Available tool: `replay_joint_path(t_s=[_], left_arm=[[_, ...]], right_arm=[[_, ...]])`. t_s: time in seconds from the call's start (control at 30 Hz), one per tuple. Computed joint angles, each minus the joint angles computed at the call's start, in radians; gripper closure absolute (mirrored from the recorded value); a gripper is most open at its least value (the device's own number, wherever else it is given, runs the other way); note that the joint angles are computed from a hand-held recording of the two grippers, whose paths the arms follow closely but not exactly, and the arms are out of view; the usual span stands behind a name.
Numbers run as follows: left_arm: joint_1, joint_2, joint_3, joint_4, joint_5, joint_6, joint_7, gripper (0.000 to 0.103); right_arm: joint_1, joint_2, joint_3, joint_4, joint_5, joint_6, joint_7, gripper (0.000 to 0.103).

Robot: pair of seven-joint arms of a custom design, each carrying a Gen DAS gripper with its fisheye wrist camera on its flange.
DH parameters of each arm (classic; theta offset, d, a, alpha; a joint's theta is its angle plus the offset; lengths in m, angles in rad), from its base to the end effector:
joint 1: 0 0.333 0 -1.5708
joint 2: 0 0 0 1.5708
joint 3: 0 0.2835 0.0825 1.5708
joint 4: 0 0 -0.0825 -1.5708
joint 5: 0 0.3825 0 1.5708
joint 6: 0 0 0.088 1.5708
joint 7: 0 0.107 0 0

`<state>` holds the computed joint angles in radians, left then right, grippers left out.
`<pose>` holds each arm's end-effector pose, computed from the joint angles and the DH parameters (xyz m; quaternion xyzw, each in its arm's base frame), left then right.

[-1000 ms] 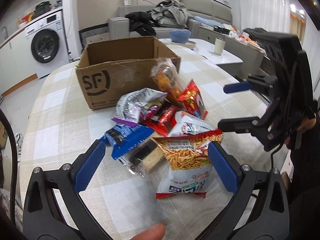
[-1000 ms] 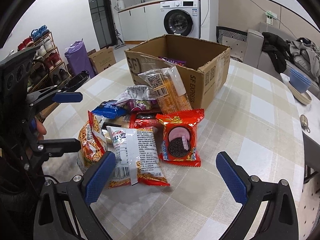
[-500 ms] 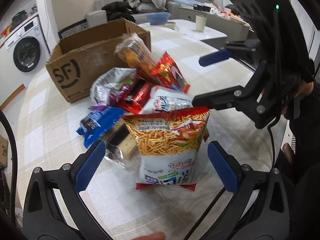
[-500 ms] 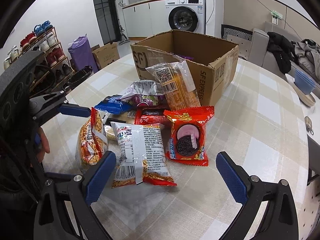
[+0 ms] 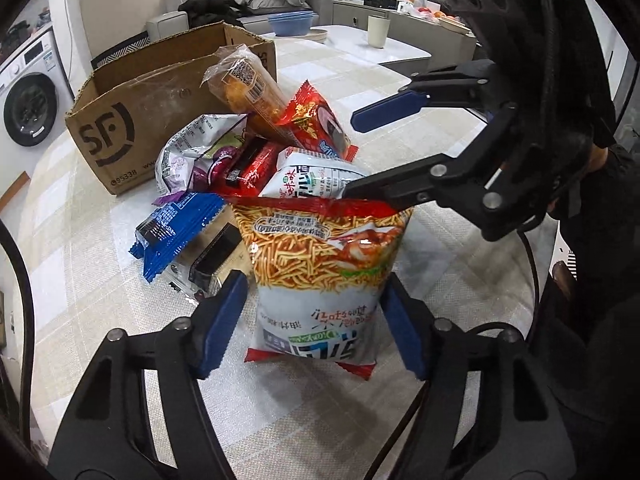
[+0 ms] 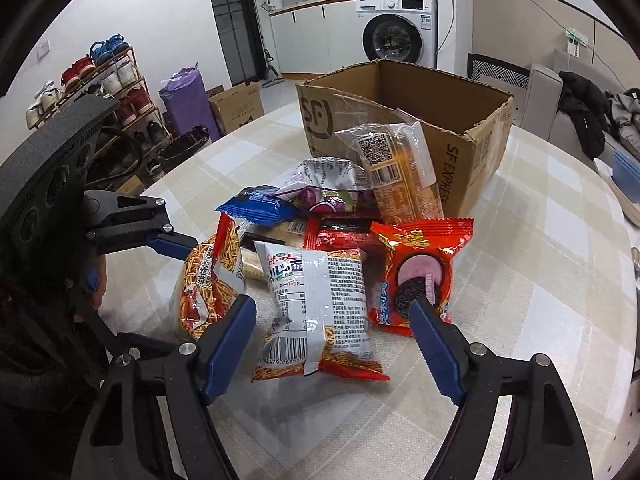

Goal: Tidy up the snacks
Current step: 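Close the left tool on the orange-white noodle snack bag while the right tool approaches the white bag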

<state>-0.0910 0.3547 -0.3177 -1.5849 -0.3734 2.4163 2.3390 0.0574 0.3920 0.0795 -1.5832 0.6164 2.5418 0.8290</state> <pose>0.6408 -0.2499 0.4656 -0.3082 0.8991 -0.3008 0.0784 0.6947 0.0809 0.4442 -0.7890 0.4962 -0.1194 0.3422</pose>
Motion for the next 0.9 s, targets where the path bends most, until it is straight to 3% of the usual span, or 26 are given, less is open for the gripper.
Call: replay_joint_path(t_s=[0.17,0.9], left_arm=[[0.009,-0.017,-0.009,-0.021,-0.03,0.003,0.038,0.051],[0.013,-0.035,0.004,-0.028,-0.05,0.035,0.006,0.056]], right_arm=[[-0.017,0.002,0.008,0.002,0.039,-0.01,-0.022,0.023],[-0.025,-0.009,0.003,-0.017,0.064,-0.026,-0.088,0.025]])
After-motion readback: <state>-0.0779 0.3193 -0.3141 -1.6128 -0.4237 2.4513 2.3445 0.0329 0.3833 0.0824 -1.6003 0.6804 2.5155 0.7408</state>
